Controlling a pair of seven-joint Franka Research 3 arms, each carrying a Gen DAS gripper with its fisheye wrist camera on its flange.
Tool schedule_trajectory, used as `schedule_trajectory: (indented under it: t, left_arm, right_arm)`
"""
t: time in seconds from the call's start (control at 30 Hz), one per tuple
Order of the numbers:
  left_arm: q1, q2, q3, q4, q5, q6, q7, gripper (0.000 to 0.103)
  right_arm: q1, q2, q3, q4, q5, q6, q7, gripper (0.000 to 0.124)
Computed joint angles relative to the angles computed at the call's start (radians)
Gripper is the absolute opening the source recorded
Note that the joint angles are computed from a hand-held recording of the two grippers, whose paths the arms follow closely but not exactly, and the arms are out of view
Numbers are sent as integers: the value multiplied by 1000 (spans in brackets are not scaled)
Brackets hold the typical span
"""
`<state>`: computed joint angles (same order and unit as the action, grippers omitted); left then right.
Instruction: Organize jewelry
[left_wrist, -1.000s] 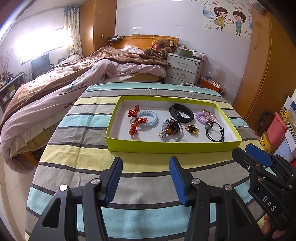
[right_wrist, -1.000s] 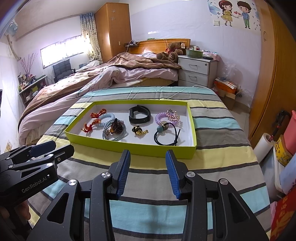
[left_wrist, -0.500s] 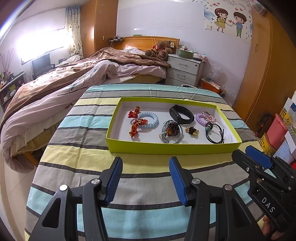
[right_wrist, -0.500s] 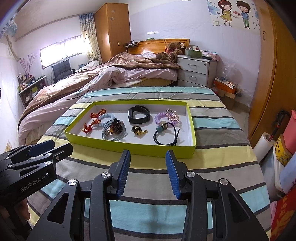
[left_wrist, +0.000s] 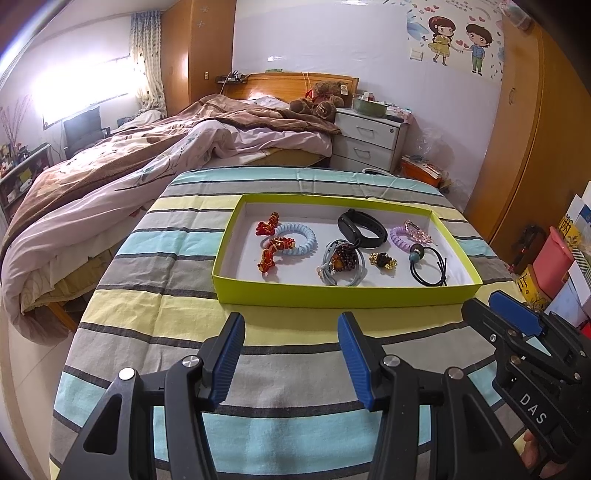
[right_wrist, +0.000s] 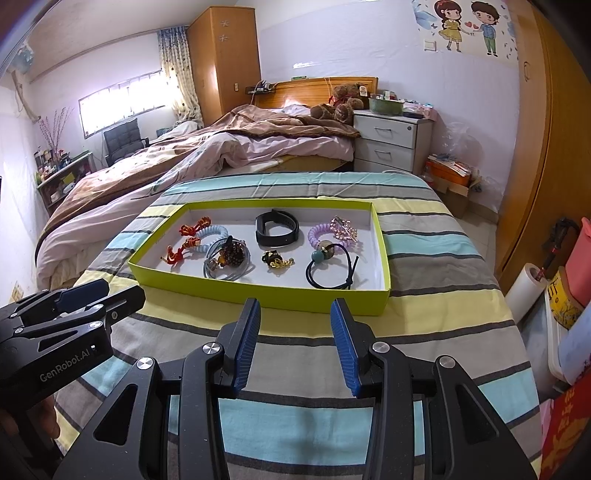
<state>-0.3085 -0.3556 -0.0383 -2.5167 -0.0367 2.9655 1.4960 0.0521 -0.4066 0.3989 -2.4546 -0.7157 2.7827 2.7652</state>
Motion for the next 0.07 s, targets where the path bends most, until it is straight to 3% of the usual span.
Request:
schedule_trajectory:
  t: [0.07]
  left_arm:
    - [3,-1,-1,0,1,-3,-1,52]
  right_arm:
    - [1,-1,-1,-1,1,0,1,41]
